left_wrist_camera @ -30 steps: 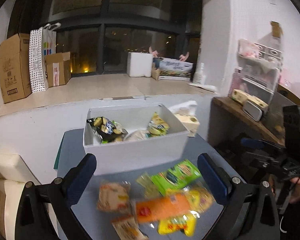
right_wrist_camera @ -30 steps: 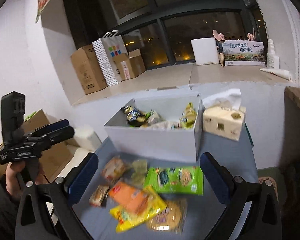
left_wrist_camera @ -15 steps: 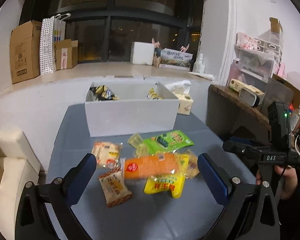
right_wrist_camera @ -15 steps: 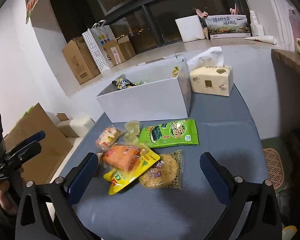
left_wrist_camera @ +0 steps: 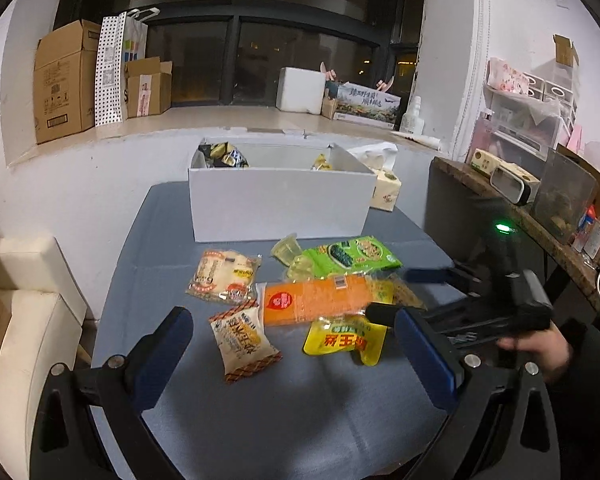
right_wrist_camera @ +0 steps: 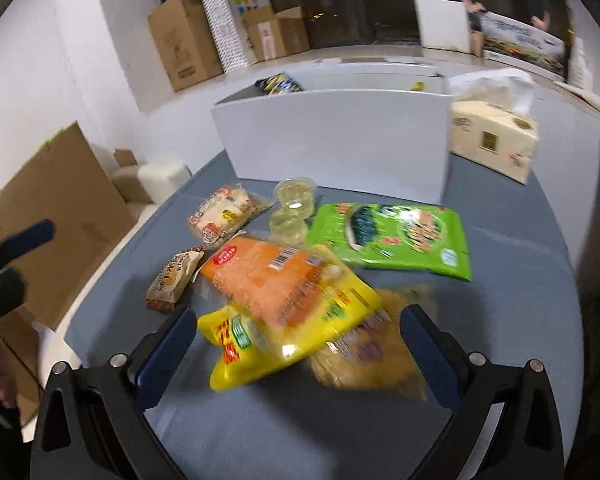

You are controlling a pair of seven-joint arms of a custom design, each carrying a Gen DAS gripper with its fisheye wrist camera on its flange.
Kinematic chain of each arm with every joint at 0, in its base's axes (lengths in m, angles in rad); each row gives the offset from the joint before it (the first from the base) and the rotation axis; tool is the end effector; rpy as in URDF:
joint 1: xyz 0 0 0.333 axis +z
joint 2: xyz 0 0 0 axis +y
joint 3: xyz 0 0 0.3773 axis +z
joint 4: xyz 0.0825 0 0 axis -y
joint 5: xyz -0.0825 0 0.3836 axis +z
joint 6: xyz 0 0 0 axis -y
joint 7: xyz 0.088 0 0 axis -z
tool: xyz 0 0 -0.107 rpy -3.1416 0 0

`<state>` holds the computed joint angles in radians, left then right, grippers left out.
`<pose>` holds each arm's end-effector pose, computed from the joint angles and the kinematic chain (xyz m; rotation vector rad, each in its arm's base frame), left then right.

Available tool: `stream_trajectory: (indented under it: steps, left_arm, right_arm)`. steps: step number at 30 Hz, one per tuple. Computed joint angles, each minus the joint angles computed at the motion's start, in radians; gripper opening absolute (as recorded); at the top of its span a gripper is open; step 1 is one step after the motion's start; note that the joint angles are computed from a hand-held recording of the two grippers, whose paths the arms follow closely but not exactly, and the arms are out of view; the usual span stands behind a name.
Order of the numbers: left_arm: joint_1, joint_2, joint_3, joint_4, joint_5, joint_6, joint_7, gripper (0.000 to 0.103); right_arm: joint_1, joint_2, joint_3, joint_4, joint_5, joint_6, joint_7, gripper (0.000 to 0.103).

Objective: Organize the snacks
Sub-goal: 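Withdraw both tools from the box back toward the remaining snacks, then grasp the orange cake bag with the right tool while the left tool grasps the bread pack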

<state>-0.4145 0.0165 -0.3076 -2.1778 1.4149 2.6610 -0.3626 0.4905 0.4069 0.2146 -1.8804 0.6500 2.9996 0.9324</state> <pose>0.4027 -0.3913 0.4769 -1.7255 1.6561 -0.9980 0.5693 0.4014 0.4244 -2.1530 1.0254 -0.2150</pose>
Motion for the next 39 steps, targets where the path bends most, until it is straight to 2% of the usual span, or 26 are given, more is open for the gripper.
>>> stream_trajectory:
  steps: [2, 3, 6, 9, 10, 11, 13, 14, 16, 17, 19, 20, 21, 22, 23, 24, 25, 27, 28, 29, 30, 31, 32, 33, 35, 39]
  left_arm:
    - [0.000, -0.002, 0.000, -0.007, -0.003, 0.002, 0.004, 0.103]
    - [0.001, -0.003, 0.001, -0.010, -0.003, 0.005, 0.002, 0.103]
    - [0.006, -0.002, 0.005, -0.018, -0.006, 0.017, -0.007, 0.103]
    - [0.010, 0.001, 0.007, -0.023, -0.009, 0.025, -0.017, 0.103]
    - [0.011, 0.002, 0.008, -0.024, -0.005, 0.030, -0.022, 0.103]
    - [0.012, 0.004, 0.009, -0.025, -0.005, 0.033, -0.022, 0.103]
    - [0.013, 0.007, 0.009, -0.027, -0.013, 0.031, -0.017, 0.103]
    - [0.014, 0.010, 0.010, -0.028, -0.016, 0.033, -0.018, 0.103]
    - [0.015, 0.014, 0.013, -0.030, -0.020, 0.039, -0.024, 0.103]
    - [0.016, 0.015, 0.014, -0.031, -0.020, 0.040, -0.029, 0.103]
    - [0.017, 0.018, 0.016, -0.032, -0.016, 0.046, -0.037, 0.103]
    - [0.017, 0.021, 0.016, -0.031, -0.016, 0.044, -0.040, 0.103]
    - [0.018, 0.024, 0.017, -0.030, -0.017, 0.044, -0.043, 0.103]
    - [0.018, 0.027, 0.018, -0.029, -0.022, 0.047, -0.042, 0.103]
    - [0.019, 0.031, 0.020, -0.028, -0.029, 0.049, -0.037, 0.103]
    - [0.019, 0.034, 0.020, -0.027, -0.033, 0.048, -0.037, 0.103]
    - [0.018, 0.036, 0.021, -0.026, -0.035, 0.048, -0.038, 0.103]
    - [0.018, 0.038, 0.023, -0.026, -0.035, 0.051, -0.039, 0.103]
    - [0.017, 0.038, 0.023, -0.027, -0.036, 0.049, -0.039, 0.103]
    - [0.016, 0.037, 0.023, -0.027, -0.040, 0.049, -0.034, 0.103]
    - [0.016, 0.038, 0.023, -0.027, -0.042, 0.049, -0.030, 0.103]
    - [0.015, 0.037, 0.023, -0.027, -0.043, 0.048, -0.025, 0.103]
    - [0.015, 0.035, 0.023, -0.028, -0.041, 0.047, -0.025, 0.103]
    - [0.015, 0.035, 0.024, -0.029, -0.036, 0.048, -0.032, 0.103]
    - [0.019, 0.034, 0.026, -0.034, -0.032, 0.056, -0.041, 0.103]
    - [0.021, 0.034, 0.026, -0.037, -0.036, 0.059, -0.032, 0.103]
  right_arm:
    - [0.085, 0.033, -0.096, 0.045, -0.117, -0.009, 0.050, 0.103]
    - [0.102, 0.051, -0.116, 0.076, -0.165, -0.037, 0.052, 0.103]
    - [0.111, 0.105, -0.129, 0.190, -0.286, -0.186, 0.008, 0.103]
    - [0.181, 0.157, -0.206, 0.274, -0.447, -0.254, 0.026, 0.103]
    - [0.187, 0.172, -0.214, 0.297, -0.484, -0.275, 0.037, 0.103]
    - [0.164, 0.187, -0.187, 0.335, -0.469, -0.330, 0.013, 0.103]
    - [0.133, 0.200, -0.152, 0.366, -0.440, -0.381, 0.004, 0.100]
    - [0.123, 0.207, -0.143, 0.388, -0.429, -0.430, 0.008, 0.093]
    - [0.118, 0.193, -0.137, 0.359, -0.418, -0.397, 0.007, 0.088]
    - [0.108, 0.179, -0.126, 0.337, -0.404, -0.374, -0.003, 0.079]
    - [0.085, 0.155, -0.106, 0.306, -0.369, -0.363, -0.021, 0.069]
    - [0.080, 0.138, -0.103, 0.282, -0.353, -0.335, -0.023, 0.052]
    - [0.073, 0.130, -0.100, 0.278, -0.337, -0.333, -0.022, 0.044]
    - [0.061, 0.124, -0.092, 0.280, -0.319, -0.352, -0.025, 0.041]
    - [0.060, 0.115, -0.093, 0.268, -0.320, -0.343, -0.035, 0.032]
    - [0.079, 0.110, -0.115, 0.261, -0.352, -0.347, -0.027, 0.009]
    - [0.106, 0.107, -0.145, 0.253, -0.396, -0.346, -0.006, 0.003]
    - [0.127, 0.090, -0.159, 0.206, -0.438, -0.275, -0.008, 0.003]
    - [0.135, 0.091, -0.166, 0.206, -0.448, -0.266, 0.006, 0.009]
    - [0.140, 0.091, -0.170, 0.209, -0.450, -0.261, 0.024, 0.037]
    - [0.120, 0.096, -0.145, 0.223, -0.435, -0.274, 0.022, 0.062]
    - [0.073, 0.098, -0.086, 0.239, -0.372, -0.314, -0.042, 0.103]
    - [0.047, 0.098, -0.047, 0.242, -0.322, -0.321, -0.105, 0.103]
    - [0.048, 0.098, -0.042, 0.239, -0.319, -0.314, -0.122, 0.103]
    - [0.101, 0.102, -0.092, 0.245, -0.374, -0.312, -0.108, 0.103]
    - [0.138, 0.153, -0.128, 0.327, -0.436, -0.411, -0.077, 0.103]
